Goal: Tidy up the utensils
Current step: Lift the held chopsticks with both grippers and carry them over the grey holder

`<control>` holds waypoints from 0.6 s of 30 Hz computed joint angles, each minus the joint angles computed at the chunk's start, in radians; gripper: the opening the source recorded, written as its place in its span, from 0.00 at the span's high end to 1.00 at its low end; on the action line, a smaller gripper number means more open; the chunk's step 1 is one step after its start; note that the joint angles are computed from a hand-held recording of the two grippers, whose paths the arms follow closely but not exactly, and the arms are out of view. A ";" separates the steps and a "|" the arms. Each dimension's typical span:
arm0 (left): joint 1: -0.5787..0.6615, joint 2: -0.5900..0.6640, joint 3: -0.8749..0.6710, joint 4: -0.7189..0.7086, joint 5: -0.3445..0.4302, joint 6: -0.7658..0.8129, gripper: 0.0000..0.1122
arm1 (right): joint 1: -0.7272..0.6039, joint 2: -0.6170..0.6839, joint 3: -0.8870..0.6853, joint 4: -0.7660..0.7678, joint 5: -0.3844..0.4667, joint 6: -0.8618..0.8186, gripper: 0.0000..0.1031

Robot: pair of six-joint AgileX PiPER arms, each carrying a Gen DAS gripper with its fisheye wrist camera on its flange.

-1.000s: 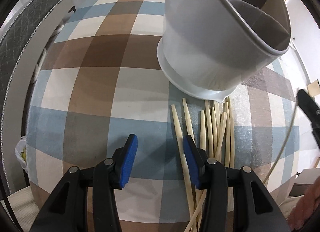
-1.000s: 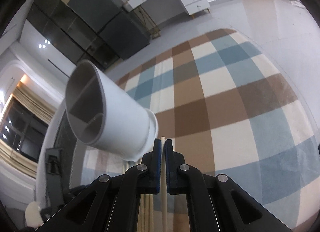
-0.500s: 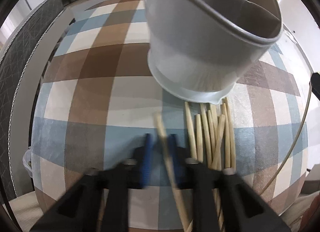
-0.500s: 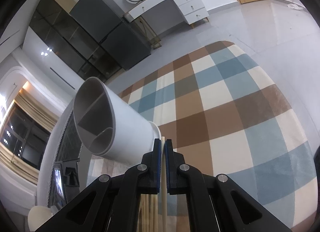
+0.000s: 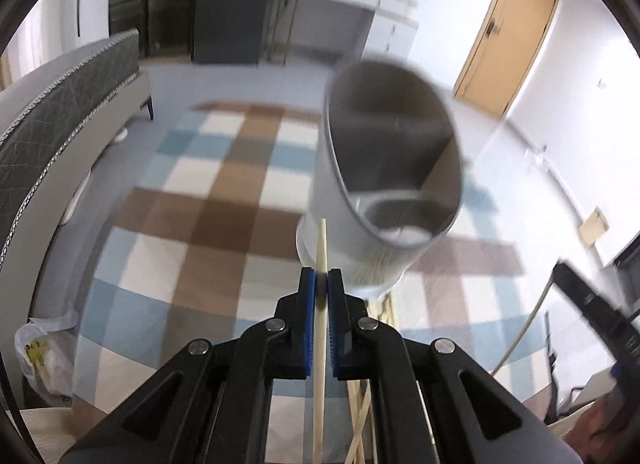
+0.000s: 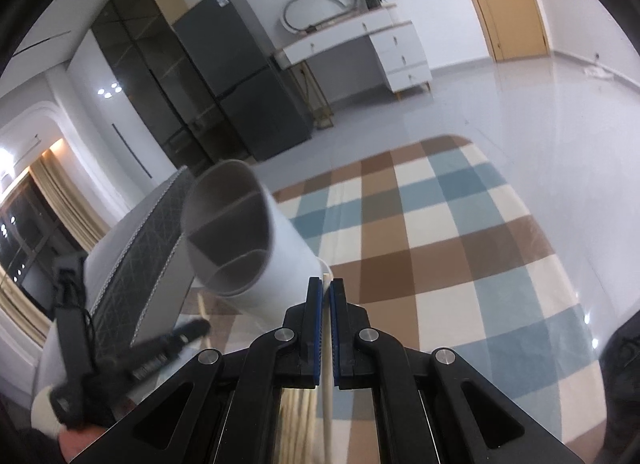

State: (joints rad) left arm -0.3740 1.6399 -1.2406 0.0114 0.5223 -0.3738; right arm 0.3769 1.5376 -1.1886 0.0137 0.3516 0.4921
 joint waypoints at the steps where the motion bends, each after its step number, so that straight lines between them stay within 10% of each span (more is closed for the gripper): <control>1: 0.008 -0.033 0.025 -0.024 -0.019 0.015 0.99 | 0.026 -0.018 0.009 -0.086 -0.002 0.077 0.97; 8: 0.030 -0.106 0.075 -0.084 -0.051 0.137 0.99 | 0.161 -0.071 0.019 -0.494 0.045 0.434 0.97; 18: 0.076 -0.151 0.075 -0.195 -0.020 0.314 0.99 | 0.212 -0.110 0.021 -0.618 0.086 0.550 0.97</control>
State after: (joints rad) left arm -0.2984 1.4889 -1.1658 -0.1839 0.5020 -0.0596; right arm 0.5888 1.4274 -1.1672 -0.6047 0.4379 1.0424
